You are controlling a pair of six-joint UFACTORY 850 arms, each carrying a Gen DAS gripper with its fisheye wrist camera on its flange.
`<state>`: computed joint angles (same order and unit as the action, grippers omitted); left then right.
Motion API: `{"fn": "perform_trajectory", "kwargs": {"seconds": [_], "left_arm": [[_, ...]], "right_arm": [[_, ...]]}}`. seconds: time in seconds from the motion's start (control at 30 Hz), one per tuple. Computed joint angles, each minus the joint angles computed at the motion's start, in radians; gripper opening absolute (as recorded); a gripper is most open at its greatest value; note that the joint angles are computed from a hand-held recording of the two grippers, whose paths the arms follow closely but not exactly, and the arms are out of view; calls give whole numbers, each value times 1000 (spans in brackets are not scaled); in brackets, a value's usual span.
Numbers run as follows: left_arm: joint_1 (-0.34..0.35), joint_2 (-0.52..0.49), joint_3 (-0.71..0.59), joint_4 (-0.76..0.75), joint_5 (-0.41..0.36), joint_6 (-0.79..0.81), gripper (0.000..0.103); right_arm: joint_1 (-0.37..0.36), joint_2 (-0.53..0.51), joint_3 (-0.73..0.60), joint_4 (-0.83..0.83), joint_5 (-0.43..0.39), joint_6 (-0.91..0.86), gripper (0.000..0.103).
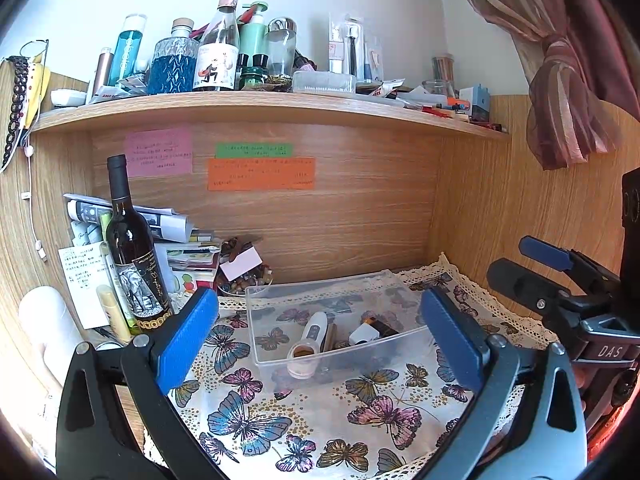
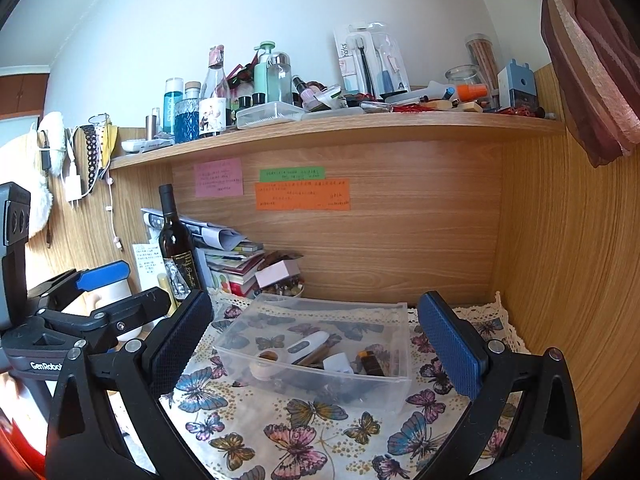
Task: Organize rigid objects
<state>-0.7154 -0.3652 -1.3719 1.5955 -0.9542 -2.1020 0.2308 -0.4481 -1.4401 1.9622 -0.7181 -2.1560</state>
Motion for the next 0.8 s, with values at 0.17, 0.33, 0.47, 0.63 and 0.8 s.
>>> {"fn": "perform_trajectory", "kwargs": {"seconds": [0.17,0.33,0.47,0.63,0.8], "left_arm": [[3,-5,-5,-4,9,12,103],[2,-5,-6,-3,10,13,103],[3,-6,-7,-5,9,15,103],[5,-3,-5,-5,13,9,103],[9,2,2,-1,24,1,103]], "right_arm": [[0,1,1,0,0,0,103],[1,3,5,8,0,-8,103],[1,3,6,6,0,-7,103],[1,3,6,4,-1,-5,103],[2,3,6,4,1,-6,103]]}}
